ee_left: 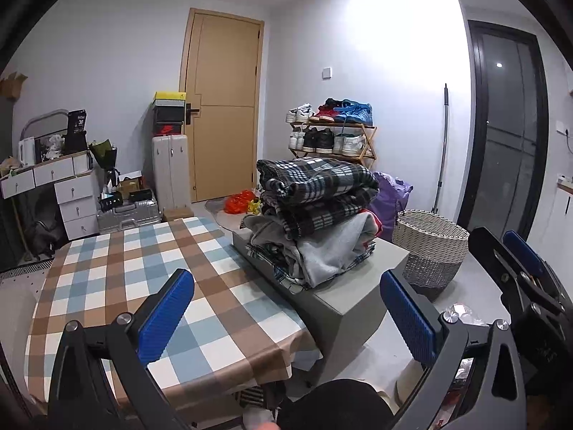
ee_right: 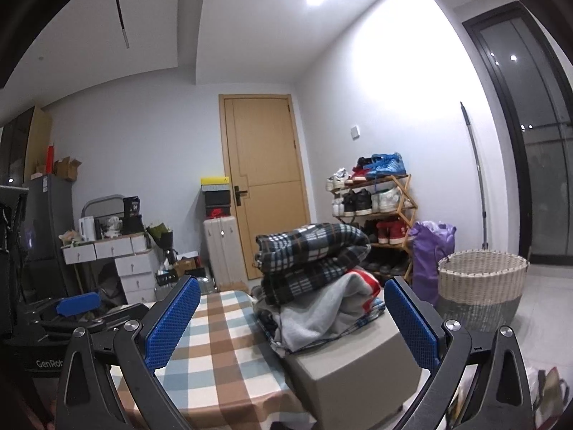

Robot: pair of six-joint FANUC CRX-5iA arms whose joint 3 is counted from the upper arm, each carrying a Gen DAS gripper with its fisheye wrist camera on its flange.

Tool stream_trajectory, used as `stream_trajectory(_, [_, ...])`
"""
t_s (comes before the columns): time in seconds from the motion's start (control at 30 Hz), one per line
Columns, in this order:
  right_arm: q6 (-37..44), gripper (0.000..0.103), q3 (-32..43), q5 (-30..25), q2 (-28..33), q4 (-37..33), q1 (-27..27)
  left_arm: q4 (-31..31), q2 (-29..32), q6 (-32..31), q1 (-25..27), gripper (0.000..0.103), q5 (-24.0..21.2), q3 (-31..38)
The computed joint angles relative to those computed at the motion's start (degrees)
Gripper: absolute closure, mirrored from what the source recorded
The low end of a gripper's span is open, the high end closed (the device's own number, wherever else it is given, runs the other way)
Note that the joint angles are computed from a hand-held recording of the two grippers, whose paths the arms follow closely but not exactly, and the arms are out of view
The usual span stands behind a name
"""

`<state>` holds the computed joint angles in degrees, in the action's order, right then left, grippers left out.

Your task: Fold large clothes

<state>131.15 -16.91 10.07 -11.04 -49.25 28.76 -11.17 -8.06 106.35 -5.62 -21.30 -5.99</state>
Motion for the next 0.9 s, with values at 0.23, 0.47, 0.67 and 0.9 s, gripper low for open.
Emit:
stream_trajectory(0.23, [0.5, 0.0, -0.3, 0.3, -0.3, -0.5, 0.1, -2.8, -0.2, 3.0, -0.7, 0.002, -0.3, 0.4])
stream_trajectory(0.47, [1.2, 0.0, -0.6, 0.4, -0.6, -1.6, 0.1, -2.8, 0.1, 2.8, -0.7, 0.002, -0.8, 0.7])
stream_trajectory(0.67, [0.9, 0.0, -0.9, 0.3, -1.1, -1.7, -0.1, -5.1, 1.0, 5.5, -1.3, 0.002, -2.1, 1.9])
stream_trajectory(0.9, [0.7, 0.0, -1.0, 0.7, -0.8, -1.7, -0.2, -3.8, 0.9, 4.2, -1.3, 0.002, -2.0, 1.5])
